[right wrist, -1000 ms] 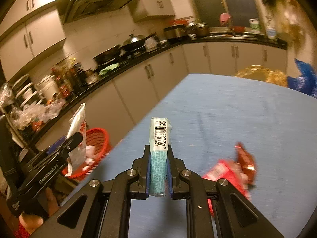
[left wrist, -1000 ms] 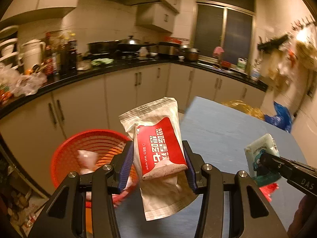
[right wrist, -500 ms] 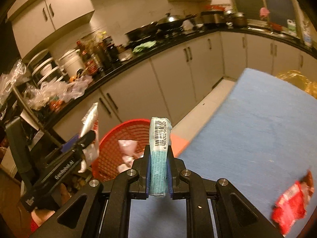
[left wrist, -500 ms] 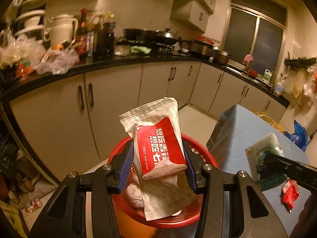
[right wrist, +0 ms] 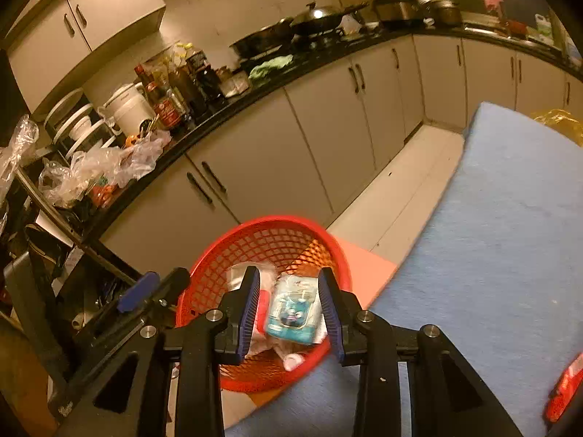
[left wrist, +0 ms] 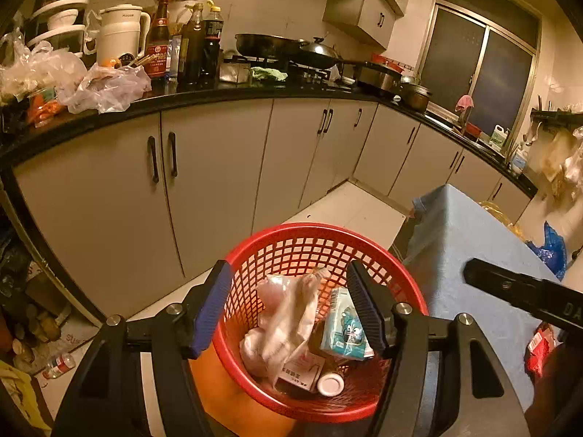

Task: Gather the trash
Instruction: 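Move both open tools back to the remaining wrappers on the table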

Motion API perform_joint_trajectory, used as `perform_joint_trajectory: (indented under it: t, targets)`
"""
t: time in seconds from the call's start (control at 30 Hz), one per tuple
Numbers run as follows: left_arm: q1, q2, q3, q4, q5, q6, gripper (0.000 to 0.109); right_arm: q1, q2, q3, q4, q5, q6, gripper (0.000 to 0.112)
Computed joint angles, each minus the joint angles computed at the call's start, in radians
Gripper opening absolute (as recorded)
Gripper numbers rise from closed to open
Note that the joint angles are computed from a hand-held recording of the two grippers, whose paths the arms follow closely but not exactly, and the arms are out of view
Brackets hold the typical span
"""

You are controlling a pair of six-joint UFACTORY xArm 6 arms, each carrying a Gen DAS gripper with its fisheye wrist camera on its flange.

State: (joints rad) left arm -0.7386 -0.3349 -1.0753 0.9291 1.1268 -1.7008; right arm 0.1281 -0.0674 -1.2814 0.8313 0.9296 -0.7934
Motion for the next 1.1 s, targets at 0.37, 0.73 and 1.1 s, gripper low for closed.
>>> perform_joint_trajectory:
  t: [0.37,0.73,1.1]
  targets:
    - [-0.085,0.188,-0.224,-0.016,-0.058,0.108,0.067,-0.287,-0.090,0.071,-0.007,-0.057,-0.124,0.036]
    - [-0.127,0.509,-0.552,-0.253,-0.237,0.397,0.068,-0.529,0.248,-0.237,-0.163,0.056,0.086,0.036]
    - [-0.157,0.665,-0.738,-0.368,-0.221,0.523,0.068,-0.545,0.279,-0.249,-0.090,0.179,-0.009,0.047]
